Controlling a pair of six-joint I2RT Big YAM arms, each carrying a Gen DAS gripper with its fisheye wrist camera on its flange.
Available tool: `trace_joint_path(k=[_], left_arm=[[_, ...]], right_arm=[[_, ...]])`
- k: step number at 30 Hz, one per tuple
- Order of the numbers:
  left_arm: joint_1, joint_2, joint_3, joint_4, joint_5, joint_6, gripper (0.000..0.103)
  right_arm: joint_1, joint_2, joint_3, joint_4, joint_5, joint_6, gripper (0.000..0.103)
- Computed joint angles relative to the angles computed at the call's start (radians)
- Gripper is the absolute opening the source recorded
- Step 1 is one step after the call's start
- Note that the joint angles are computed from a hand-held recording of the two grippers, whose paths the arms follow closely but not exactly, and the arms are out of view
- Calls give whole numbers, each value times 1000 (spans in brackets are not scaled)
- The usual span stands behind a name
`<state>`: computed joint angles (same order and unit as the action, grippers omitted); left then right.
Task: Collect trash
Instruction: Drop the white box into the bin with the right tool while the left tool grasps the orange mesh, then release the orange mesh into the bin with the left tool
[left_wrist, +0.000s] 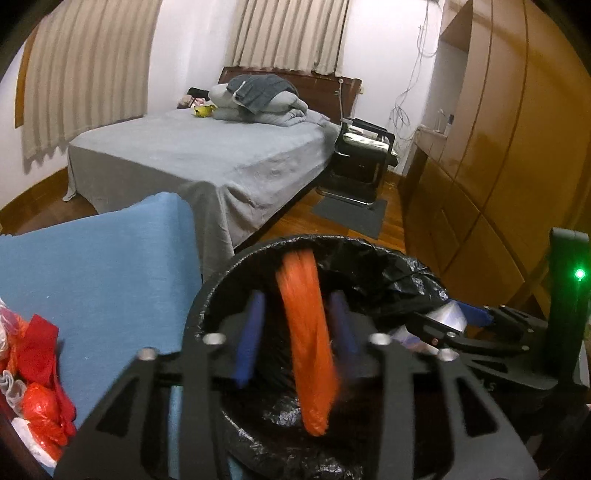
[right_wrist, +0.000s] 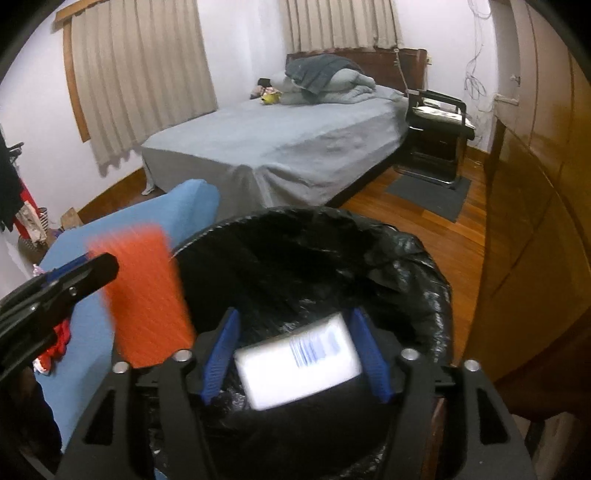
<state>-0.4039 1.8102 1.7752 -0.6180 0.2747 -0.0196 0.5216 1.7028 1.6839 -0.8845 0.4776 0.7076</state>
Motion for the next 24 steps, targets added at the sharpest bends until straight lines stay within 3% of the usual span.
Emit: trace_joint_path(k=[5, 11, 17, 24], left_arm=[[22, -28, -35, 19, -26, 0, 51], [73, -109, -136, 87, -107, 4, 74], [159, -187, -221, 105, -165, 17, 82], [283, -260, -296, 105, -222, 35, 82]], right_arm=[[12, -12, -20, 15, 25, 0, 80], [43, 20, 31, 47, 35, -16, 96], [100, 109, 165, 61, 6, -78, 97], [161, 266, 389, 50, -74, -149, 97]])
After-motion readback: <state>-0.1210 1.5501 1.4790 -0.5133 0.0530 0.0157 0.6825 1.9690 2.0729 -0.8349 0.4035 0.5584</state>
